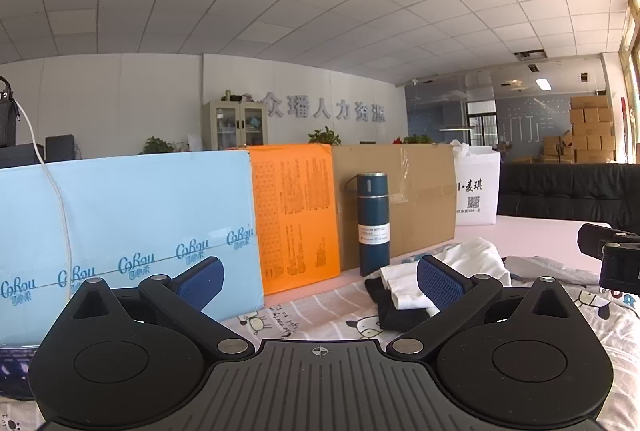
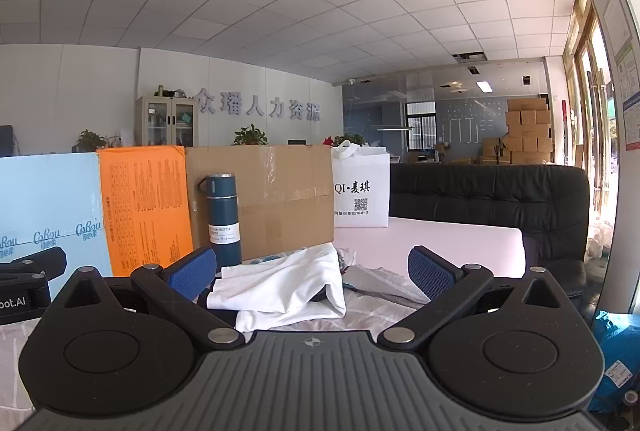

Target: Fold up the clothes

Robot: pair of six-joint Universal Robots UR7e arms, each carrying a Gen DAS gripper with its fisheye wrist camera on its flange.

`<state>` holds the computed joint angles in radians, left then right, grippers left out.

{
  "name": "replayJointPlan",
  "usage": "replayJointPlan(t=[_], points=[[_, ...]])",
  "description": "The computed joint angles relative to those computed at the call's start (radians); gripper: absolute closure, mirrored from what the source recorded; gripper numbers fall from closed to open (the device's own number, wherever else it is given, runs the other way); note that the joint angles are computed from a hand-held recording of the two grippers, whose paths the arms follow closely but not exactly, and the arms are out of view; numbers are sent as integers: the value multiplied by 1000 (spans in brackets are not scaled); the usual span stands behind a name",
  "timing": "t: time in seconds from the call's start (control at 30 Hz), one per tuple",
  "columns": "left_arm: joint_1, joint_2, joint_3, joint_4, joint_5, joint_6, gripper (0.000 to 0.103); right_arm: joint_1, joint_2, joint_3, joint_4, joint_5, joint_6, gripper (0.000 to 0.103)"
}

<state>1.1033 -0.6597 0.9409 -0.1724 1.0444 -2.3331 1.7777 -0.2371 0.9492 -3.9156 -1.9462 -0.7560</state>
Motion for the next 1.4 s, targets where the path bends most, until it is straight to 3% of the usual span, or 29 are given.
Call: replayJointPlan(t=[1.4], points=[[-5,-9,17,-4,-8,3,0,0,8,-10,7,0,-12,0]])
